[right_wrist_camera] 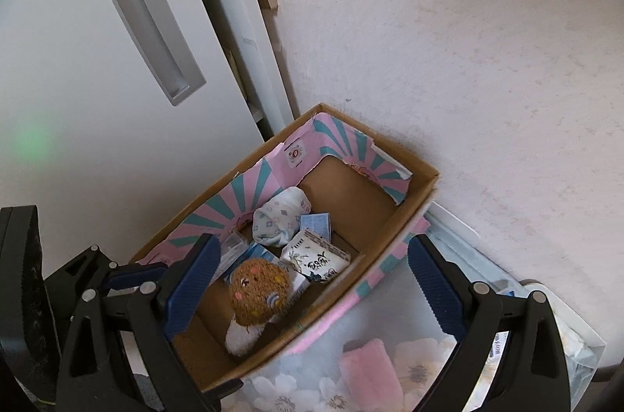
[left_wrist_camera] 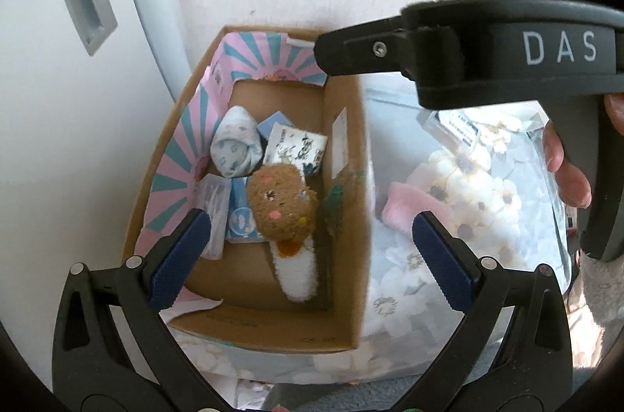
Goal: Organize objects
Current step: 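Move both tools back over the tray toward the pink item and floss case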
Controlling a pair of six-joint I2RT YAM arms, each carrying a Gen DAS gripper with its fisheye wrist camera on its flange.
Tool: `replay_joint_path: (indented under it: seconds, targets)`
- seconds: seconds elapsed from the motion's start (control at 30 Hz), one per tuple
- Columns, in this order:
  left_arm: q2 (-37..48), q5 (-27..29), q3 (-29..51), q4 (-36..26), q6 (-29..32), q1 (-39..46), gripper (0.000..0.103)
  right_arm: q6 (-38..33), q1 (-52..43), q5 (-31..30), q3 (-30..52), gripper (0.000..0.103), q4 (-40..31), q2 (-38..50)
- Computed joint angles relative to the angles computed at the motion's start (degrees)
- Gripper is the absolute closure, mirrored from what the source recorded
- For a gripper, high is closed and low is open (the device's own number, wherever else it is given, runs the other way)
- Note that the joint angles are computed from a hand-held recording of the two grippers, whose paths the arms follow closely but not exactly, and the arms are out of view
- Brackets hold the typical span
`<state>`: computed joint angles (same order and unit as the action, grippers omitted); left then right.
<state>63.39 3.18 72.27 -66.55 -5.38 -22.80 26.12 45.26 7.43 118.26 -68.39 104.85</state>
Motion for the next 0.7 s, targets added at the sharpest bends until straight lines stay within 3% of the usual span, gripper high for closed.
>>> replay_joint_path:
  seconds: [0.47, 0.7]
  targets:
    - [-0.2, -13.3, 4.3, -1.2, -16.3, -19.0, 0.0, -4.8, -3.0, -0.7, -11.1, 0.007, -0.7, -14.5]
    - [0.4, -21.0, 4.3, -1.5, -27.3, -30.2, 0.0, -8.9, -5.5, 0.1, -18.4, 0.007, -1.1, -23.4]
